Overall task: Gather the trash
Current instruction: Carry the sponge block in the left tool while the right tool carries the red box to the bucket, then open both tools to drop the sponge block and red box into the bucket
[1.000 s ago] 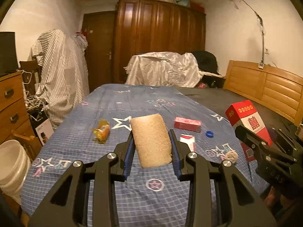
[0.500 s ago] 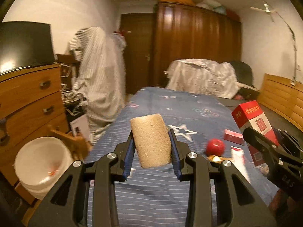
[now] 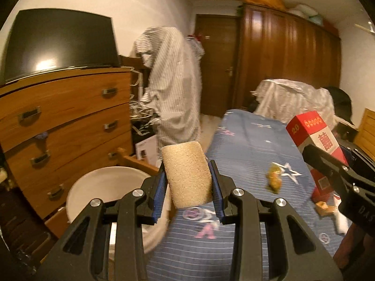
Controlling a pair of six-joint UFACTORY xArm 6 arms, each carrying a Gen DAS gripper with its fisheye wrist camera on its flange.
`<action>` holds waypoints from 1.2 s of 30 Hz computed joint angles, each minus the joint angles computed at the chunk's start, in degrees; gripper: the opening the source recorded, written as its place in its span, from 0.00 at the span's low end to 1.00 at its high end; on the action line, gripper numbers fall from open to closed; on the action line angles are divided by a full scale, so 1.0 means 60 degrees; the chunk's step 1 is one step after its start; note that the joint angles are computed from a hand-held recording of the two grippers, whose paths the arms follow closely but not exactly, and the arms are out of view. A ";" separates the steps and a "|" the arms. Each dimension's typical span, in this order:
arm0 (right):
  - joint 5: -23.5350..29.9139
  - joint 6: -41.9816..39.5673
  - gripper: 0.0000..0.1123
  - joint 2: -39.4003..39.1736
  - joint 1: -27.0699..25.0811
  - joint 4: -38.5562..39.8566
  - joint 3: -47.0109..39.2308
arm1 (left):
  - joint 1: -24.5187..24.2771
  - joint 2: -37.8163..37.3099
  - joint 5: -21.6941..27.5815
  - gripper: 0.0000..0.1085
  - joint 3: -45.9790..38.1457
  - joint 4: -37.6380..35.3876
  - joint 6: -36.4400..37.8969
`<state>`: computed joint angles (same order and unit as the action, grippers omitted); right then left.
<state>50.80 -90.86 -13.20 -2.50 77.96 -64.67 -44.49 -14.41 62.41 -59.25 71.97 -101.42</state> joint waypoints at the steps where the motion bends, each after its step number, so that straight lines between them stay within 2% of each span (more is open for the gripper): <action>1: -0.0193 0.0154 0.53 0.0047 0.0370 -0.0150 -0.0085 | 0.0134 -0.0246 -0.0009 0.30 0.0207 -0.0074 0.0045; 8: -0.0983 0.1462 0.53 0.0922 0.2502 -0.1551 -0.1167 | 0.1137 -0.1456 -0.0229 0.30 0.1276 -0.0754 0.0603; 11: -0.0989 0.2193 0.53 0.1547 0.3145 -0.2330 -0.1840 | 0.2034 -0.1834 -0.0920 0.30 0.1757 -0.1355 0.1176; 17: -0.0046 0.4809 0.53 0.3719 0.4441 -0.5282 -0.4364 | 0.3944 -0.2138 -0.2679 0.30 0.2526 -0.3150 0.2847; 22: 0.1586 0.6533 0.53 0.5727 0.4887 -0.6963 -0.6779 | 0.5007 -0.2122 -0.3637 0.30 0.2879 -0.4652 0.4414; 26: 0.2510 0.7517 0.53 0.7159 0.5208 -0.7870 -0.8548 | 0.5532 -0.1983 -0.3988 0.30 0.3110 -0.5247 0.5161; 29: 0.2771 0.7742 0.53 0.7647 0.5308 -0.8141 -0.9059 | 0.5733 -0.1845 -0.4188 0.30 0.3227 -0.5541 0.5419; 36: 0.2884 0.7569 0.53 0.7784 0.5287 -0.8295 -0.9010 | 0.6118 -0.1419 -0.4650 0.30 0.3352 -0.5871 0.5847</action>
<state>68.10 -45.45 33.50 29.22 28.19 -118.73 -7.78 -22.93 34.51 -39.13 36.74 -66.33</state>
